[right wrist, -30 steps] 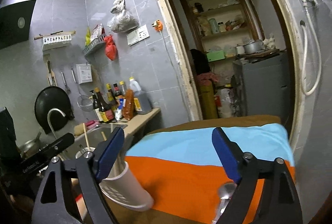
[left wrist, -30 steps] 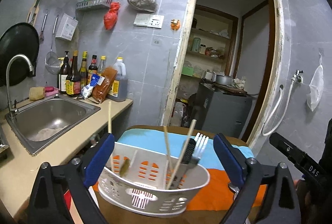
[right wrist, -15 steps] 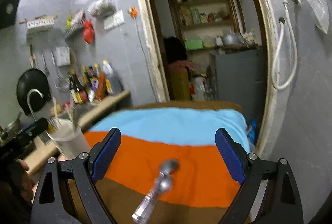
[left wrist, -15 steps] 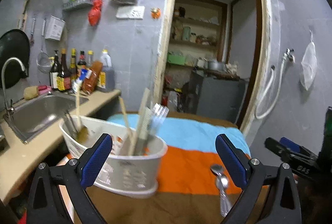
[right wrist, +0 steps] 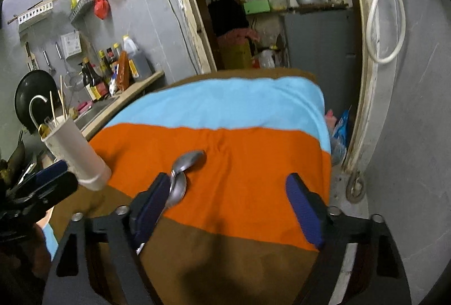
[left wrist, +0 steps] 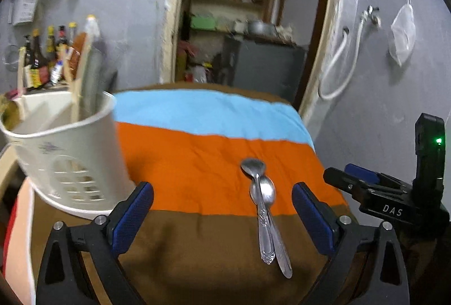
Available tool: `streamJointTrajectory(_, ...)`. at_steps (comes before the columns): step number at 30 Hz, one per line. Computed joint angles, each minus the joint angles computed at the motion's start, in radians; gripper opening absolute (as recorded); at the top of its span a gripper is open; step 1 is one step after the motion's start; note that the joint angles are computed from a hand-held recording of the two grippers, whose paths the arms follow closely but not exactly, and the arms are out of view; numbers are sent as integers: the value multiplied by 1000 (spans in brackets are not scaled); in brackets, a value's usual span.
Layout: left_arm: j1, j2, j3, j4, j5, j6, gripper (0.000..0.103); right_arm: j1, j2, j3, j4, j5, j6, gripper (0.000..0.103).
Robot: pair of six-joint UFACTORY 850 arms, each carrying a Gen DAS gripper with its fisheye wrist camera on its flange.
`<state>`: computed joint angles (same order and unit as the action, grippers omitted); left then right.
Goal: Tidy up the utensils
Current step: 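Move both tools back down toward the two metal spoons on the cloth, then grasp a metal spoon with the right gripper while the left grasps the other spoon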
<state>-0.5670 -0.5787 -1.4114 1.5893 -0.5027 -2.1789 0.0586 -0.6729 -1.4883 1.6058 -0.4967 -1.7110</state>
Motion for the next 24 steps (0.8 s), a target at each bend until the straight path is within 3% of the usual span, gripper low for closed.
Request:
streamJointTrajectory(7, 69, -87, -112, -240, 187, 236, 67, -16, -72, -60, -169, -83, 171, 44)
streamJointTrajectory(11, 99, -135, -172, -444, 269, 421, 53, -12, -115, -114, -238, -130, 234, 28)
streamJointTrajectory(13, 112, -160, -202, -593, 296, 549, 47, -6, -137, -148, -269, -154, 262, 25)
streamJointTrajectory(20, 137, -200, -240, -878, 344, 780, 43, 18, -193, -235, -354, -231, 334, 19)
streamJointTrajectory(24, 144, -211, -251, -932, 353, 824, 43, 31, -225, -284, -399, -263, 384, 18)
